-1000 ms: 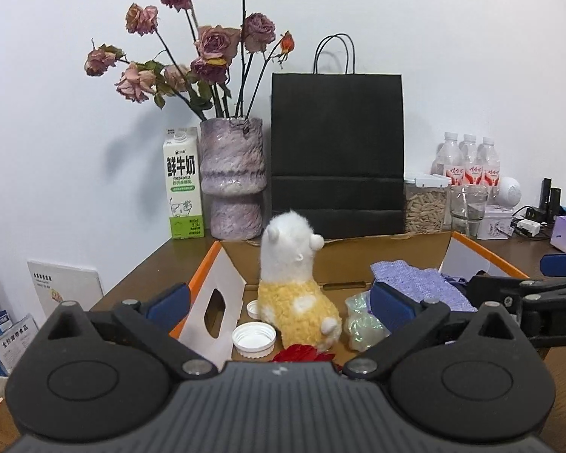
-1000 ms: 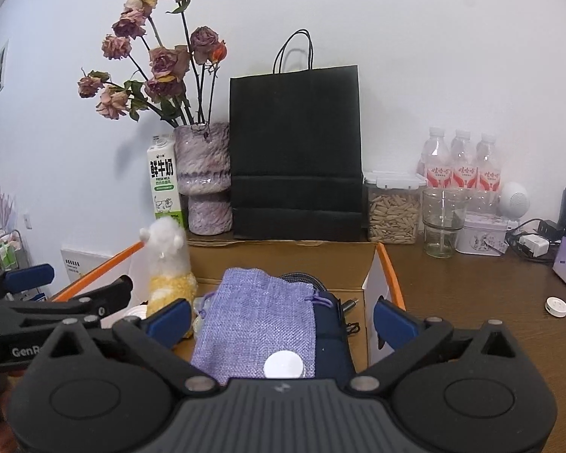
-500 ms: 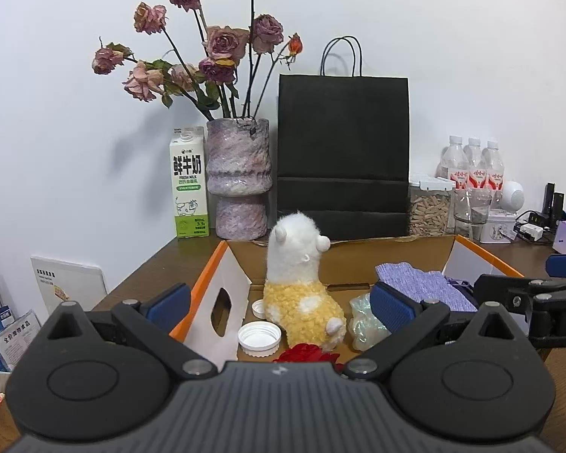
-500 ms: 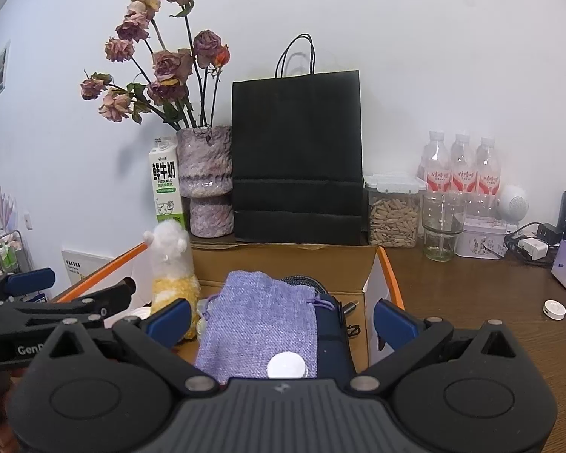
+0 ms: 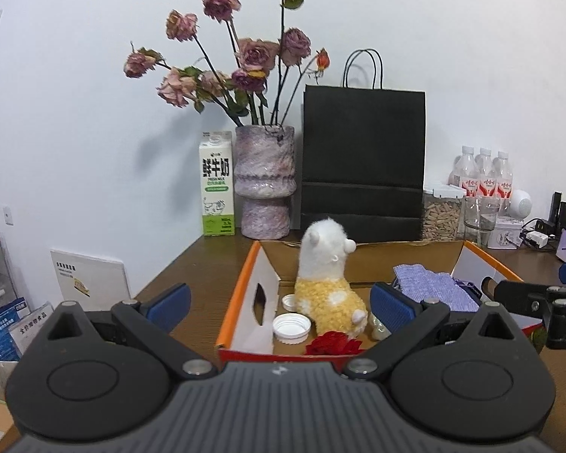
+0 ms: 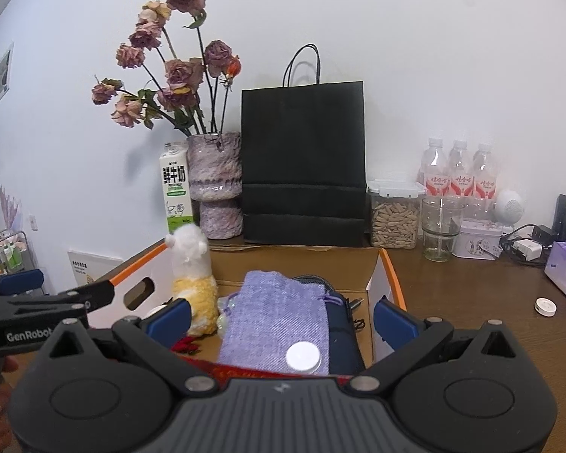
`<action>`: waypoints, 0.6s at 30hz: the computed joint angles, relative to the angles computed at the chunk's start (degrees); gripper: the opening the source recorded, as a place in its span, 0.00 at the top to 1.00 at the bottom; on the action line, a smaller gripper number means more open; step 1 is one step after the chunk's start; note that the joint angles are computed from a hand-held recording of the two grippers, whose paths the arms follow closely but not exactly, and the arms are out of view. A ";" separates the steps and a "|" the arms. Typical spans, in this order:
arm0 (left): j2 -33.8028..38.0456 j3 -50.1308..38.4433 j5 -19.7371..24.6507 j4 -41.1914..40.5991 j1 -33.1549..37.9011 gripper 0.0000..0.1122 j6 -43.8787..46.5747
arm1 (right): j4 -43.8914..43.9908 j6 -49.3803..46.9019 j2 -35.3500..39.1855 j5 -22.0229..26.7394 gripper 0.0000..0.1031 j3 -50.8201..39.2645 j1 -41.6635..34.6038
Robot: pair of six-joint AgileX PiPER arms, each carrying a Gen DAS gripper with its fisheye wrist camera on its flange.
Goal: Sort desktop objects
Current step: 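Withdraw both tools from the box back over the table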
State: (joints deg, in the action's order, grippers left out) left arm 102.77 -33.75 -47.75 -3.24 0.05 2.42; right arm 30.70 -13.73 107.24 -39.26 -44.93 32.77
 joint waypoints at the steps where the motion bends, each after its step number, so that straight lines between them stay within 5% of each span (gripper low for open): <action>1: -0.79 0.94 -0.35 0.39 0.47 0.08 -0.18 | 0.92 -0.56 -0.48 -0.23 0.00 0.56 0.75; 18: -9.99 12.77 -3.05 14.49 13.43 0.08 -7.31 | 13.65 -7.98 -6.56 -3.66 0.00 7.99 12.51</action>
State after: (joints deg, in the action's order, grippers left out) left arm 92.78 -20.98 -50.80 11.25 13.48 -4.89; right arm 44.35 -21.70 100.68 -42.92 -36.94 45.28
